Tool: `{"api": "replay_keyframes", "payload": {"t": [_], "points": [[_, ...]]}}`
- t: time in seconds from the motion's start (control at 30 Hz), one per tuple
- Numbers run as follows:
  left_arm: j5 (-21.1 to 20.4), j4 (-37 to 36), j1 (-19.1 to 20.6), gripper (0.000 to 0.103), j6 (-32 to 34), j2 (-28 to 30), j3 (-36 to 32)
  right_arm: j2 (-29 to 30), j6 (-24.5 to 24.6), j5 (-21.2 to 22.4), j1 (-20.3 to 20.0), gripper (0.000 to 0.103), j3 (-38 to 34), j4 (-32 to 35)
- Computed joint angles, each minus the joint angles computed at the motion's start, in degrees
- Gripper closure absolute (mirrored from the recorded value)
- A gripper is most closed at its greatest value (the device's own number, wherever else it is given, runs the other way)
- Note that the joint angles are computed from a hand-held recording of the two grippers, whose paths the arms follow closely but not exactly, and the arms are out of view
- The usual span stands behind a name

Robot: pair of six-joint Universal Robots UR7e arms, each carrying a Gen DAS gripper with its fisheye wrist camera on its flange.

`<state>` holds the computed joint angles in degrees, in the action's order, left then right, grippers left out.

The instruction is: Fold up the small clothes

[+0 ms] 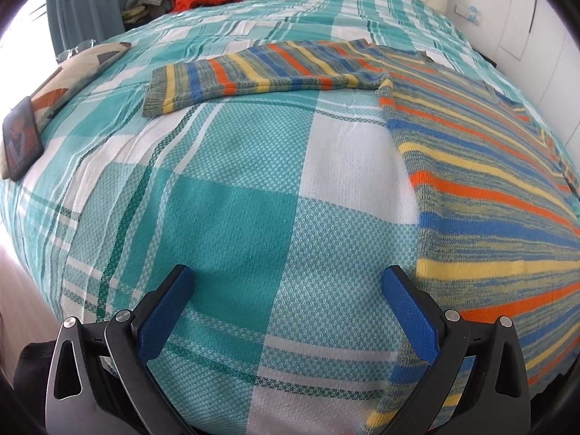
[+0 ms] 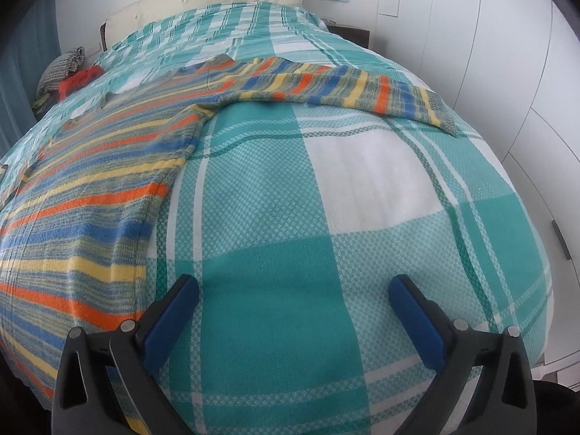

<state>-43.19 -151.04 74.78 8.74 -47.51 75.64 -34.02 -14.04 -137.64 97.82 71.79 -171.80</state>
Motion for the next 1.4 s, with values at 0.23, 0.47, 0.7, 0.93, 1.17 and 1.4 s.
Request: {"api": "replay_keyframes", "payload": {"t": [0.23, 0.47, 0.7, 0.93, 1.17, 1.4], "points": [[-0.5, 5.23, 0.15, 0.0, -1.35, -0.16, -1.52, -0.07, 0.09, 0.08, -0.02, 0.0, 0.06, 0.13], [-0.62, 17.51, 0.42, 0.0, -6.86, 1.0, -7.04, -0.05, 0.21, 0.01, 0.0, 0.0, -0.04, 0.3], [-0.95, 12.96, 0.45, 0.0, -4.47, 0.22, -4.55, 0.23, 0.0, -0.9, 0.06, 0.0, 0.02, -0.51], [0.61, 5.41, 0.12, 0.0, -1.61, -0.37, -0.85, 0.23, -0.85, -0.89, 0.07, 0.0, 0.1, -1.07], [0.62, 3.16, 0.07, 0.0, -0.23, 0.23, -0.9, 0.46, -1.06, -1.42, 0.18, 0.0, -0.09, -1.45], [1.34, 0.77, -0.12, 0.0, 0.57, 0.29, 0.02, 1.29, -1.22, -2.93, 0.47, 0.0, -1.02, -1.39]]}}
